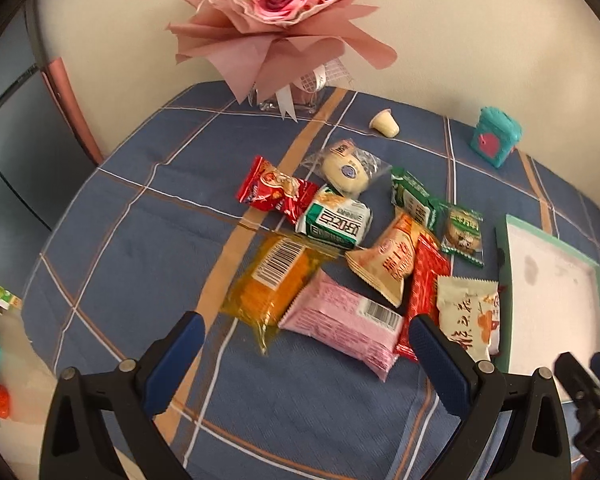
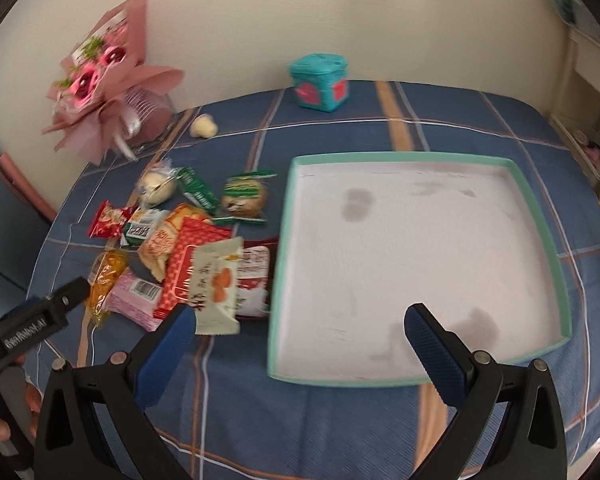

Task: Organize snacks
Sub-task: 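Grasp the cream biscuit packet with the right tool while the left tool grasps the pink bar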

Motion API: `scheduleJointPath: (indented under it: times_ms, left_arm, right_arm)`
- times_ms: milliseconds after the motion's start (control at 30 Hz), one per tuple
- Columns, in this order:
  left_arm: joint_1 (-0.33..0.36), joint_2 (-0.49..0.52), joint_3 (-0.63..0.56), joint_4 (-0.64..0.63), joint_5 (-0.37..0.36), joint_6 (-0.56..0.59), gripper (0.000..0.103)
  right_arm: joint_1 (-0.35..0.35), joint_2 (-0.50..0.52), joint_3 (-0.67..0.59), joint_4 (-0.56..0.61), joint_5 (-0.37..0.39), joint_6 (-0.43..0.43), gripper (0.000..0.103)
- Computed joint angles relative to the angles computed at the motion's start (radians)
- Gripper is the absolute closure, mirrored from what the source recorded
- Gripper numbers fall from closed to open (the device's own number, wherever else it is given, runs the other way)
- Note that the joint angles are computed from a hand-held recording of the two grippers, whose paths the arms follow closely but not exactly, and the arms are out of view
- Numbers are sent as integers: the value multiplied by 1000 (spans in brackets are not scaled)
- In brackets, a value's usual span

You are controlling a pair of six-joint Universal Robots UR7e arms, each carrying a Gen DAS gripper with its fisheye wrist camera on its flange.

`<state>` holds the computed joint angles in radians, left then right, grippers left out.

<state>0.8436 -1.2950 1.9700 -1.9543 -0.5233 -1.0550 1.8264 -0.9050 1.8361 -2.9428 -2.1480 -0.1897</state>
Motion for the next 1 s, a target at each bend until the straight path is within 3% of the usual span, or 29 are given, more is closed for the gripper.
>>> scheduleJointPath:
  times_ms: [200, 333, 500, 833, 1000]
  left_arm:
    - [51, -13, -29, 50, -3, 55, 0]
    - [92, -23, -26, -15, -34, 92, 0]
    - [128, 14, -74, 72, -72, 9, 0]
    - [174, 79, -113, -35, -189, 31, 12]
    - [174, 125, -147, -15, -181, -4, 13]
  right_arm:
    - [10, 76, -75, 45, 16, -3, 0]
    - [21, 132, -127, 82, -3, -18, 0]
    - [29, 193, -183, 133, -13, -18, 7]
    - [42, 280, -236, 173, -91, -69, 19]
    - [48, 290, -227, 136, -115, -109, 23]
